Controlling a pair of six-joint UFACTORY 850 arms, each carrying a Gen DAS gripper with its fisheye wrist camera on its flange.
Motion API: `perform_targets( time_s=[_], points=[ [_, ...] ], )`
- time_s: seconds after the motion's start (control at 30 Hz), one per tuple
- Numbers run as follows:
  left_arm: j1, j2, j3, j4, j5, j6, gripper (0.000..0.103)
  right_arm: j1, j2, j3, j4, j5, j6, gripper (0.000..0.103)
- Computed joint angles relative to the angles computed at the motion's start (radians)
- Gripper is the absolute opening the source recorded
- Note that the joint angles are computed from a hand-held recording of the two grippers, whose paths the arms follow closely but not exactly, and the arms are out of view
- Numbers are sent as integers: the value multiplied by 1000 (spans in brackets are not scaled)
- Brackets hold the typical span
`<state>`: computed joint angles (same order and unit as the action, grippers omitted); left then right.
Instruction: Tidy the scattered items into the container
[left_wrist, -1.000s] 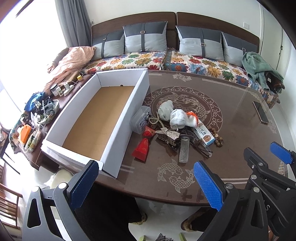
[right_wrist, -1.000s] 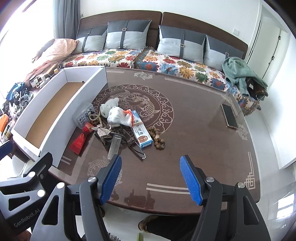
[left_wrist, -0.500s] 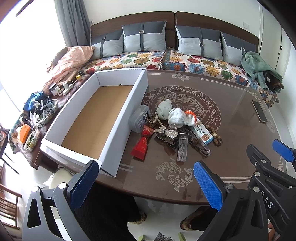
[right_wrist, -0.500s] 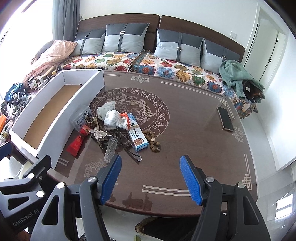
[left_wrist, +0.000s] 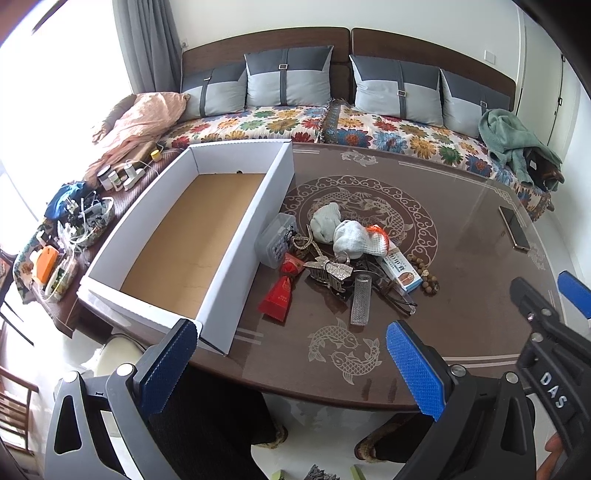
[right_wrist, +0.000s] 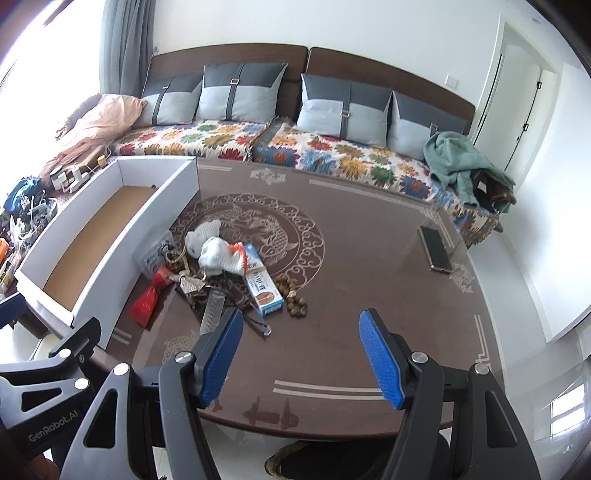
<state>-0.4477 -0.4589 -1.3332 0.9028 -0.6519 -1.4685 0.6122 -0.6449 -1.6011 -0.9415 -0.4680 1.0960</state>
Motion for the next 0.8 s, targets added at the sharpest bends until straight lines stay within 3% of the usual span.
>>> perform_targets(
  time_s=[0.6,0.8],
  points=[
    [7,8,17,33,15,-42,103,20,22,17,-160,-30,127,67],
    [30,7,35,0,34,-28,103,-8,17,14,-111,17,97,67]
  ],
)
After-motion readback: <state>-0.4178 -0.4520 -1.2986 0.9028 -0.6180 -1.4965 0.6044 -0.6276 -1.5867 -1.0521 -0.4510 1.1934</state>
